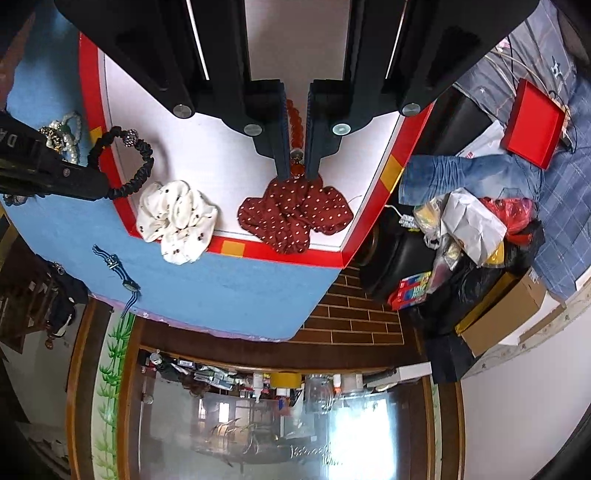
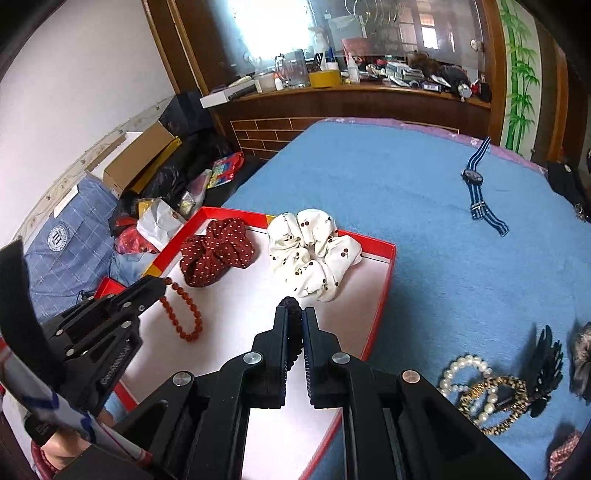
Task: Organize jewelry
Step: 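Carry the bead bracelet and black hair tie into the tray and release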
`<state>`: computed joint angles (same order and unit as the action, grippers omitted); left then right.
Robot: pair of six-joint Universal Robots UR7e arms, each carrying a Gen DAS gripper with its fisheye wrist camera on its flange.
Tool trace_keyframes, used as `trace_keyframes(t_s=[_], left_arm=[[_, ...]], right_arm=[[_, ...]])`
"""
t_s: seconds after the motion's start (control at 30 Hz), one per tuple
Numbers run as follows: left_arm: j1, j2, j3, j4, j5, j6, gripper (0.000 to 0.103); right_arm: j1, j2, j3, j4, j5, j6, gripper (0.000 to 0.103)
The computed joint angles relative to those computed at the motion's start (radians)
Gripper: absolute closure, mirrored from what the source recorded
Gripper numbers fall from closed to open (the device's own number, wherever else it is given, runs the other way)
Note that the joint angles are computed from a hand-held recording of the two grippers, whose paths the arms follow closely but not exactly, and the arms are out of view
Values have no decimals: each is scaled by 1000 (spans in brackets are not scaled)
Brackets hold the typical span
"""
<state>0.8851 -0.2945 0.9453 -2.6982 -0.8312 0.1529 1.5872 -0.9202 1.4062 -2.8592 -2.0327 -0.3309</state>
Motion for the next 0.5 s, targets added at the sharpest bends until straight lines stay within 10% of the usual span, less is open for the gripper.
trace_keyframes(t_s=[0.5], left_arm=[[25,76,-195,251,-66,-97,96]], right_arm=[[-18,96,-134,74,-98,54,94]])
